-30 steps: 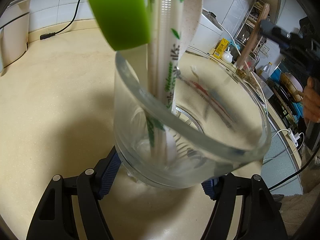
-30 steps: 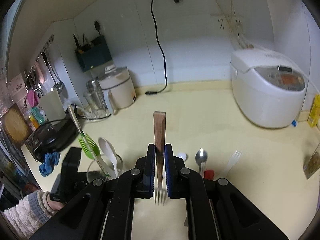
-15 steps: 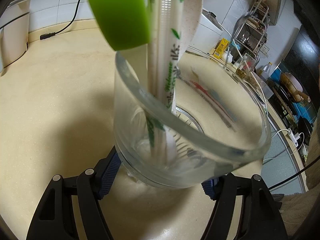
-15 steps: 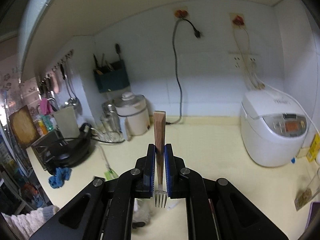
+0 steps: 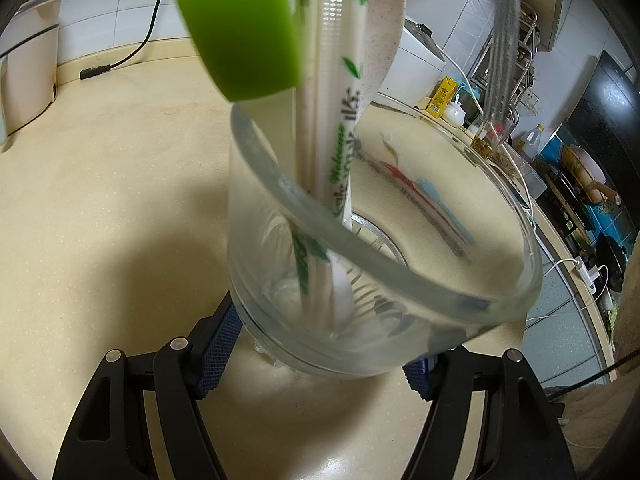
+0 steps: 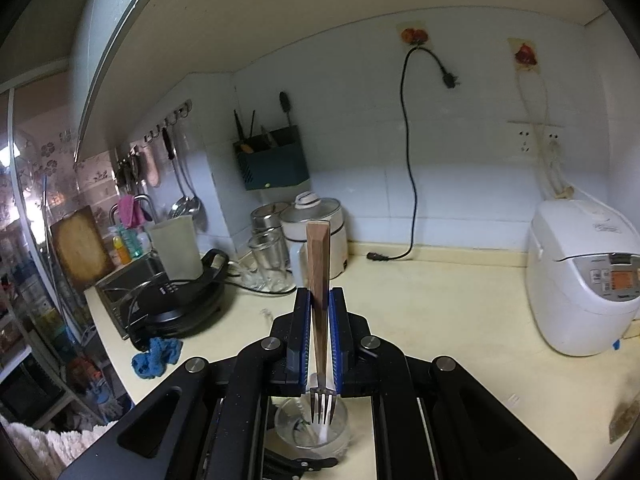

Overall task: Organize utensils
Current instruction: 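Lift the fork and lower it tines-first into the glass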

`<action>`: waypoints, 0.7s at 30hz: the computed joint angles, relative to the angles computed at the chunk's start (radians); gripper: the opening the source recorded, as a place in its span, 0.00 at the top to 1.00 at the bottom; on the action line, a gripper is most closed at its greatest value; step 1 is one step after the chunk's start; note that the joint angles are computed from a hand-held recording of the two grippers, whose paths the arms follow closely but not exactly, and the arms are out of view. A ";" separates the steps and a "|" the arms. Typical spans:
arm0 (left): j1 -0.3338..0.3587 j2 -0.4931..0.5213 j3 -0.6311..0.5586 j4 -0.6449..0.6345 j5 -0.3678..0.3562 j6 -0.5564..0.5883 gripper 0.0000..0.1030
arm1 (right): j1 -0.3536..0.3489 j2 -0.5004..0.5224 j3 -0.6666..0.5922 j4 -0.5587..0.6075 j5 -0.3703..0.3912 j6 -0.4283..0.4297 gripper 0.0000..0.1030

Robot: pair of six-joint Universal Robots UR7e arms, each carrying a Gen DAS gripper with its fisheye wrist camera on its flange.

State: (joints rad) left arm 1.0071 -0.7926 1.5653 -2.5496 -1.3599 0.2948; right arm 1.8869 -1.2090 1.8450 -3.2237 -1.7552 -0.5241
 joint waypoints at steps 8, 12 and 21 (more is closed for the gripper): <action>0.000 0.000 -0.001 0.000 0.000 0.000 0.28 | -0.017 0.023 0.000 0.051 0.002 0.014 0.91; 0.000 0.000 0.000 0.000 0.000 0.000 0.28 | -0.027 0.028 0.006 0.068 0.002 0.018 0.91; 0.000 0.000 0.000 0.000 0.000 0.000 0.28 | -0.040 0.052 -0.003 0.135 -0.026 0.018 0.91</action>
State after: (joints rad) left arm 1.0072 -0.7925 1.5650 -2.5497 -1.3596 0.2951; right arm 1.8469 -1.1567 1.8422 -3.0889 -1.7815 -0.5065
